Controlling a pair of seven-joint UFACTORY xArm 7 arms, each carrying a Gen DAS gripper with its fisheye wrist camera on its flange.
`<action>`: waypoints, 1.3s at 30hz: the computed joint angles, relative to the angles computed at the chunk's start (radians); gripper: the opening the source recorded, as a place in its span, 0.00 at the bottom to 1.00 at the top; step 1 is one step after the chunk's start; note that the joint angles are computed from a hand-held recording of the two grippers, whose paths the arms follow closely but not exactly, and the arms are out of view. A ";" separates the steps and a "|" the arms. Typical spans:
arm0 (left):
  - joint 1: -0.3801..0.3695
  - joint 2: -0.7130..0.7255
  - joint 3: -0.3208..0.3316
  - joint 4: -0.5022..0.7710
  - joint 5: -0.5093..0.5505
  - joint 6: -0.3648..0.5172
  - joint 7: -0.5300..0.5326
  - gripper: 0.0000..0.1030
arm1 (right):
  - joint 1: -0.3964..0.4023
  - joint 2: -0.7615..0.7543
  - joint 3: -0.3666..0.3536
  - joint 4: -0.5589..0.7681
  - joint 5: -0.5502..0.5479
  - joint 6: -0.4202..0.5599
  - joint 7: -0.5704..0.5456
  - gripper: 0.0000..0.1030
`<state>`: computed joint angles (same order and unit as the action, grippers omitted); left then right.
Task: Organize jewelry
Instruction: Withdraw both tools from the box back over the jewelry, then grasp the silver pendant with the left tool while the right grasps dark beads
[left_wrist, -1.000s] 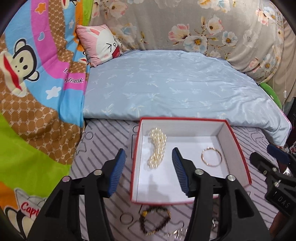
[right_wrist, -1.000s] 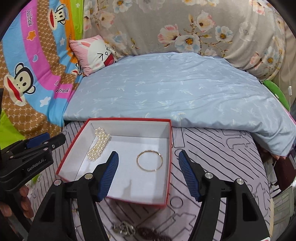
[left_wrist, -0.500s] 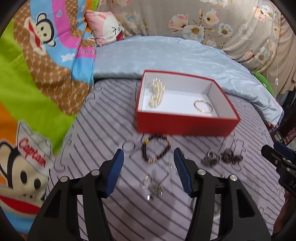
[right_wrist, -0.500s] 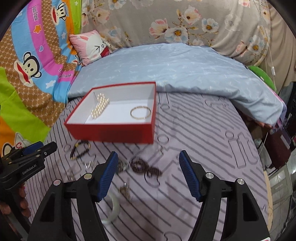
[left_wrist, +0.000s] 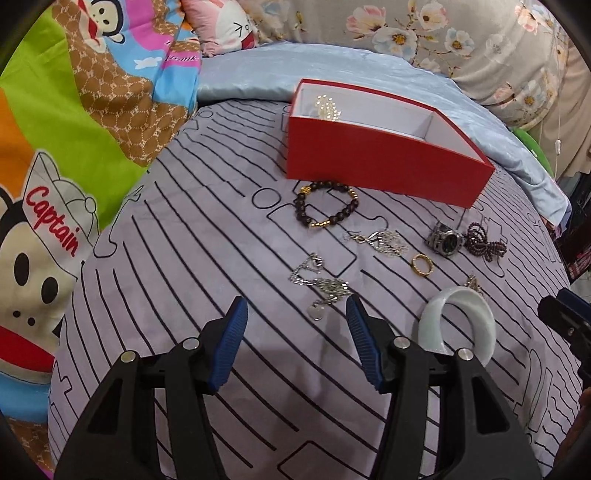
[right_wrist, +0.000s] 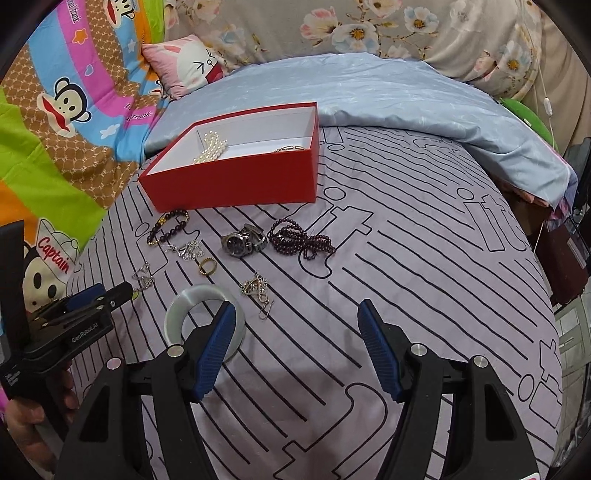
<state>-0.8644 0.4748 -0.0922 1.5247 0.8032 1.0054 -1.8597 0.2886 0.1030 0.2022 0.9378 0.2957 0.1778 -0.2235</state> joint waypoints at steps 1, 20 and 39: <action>0.001 -0.007 0.000 -0.011 -0.001 -0.002 -0.004 0.51 | 0.001 0.001 0.001 0.000 0.001 0.002 0.000 0.65; 0.002 0.071 0.024 0.063 -0.013 -0.057 0.054 0.36 | -0.002 0.034 0.007 0.028 -0.006 0.008 -0.003 0.65; -0.006 0.036 0.044 0.029 0.013 -0.088 0.033 0.02 | -0.027 0.227 0.009 0.261 -0.133 0.055 0.038 0.48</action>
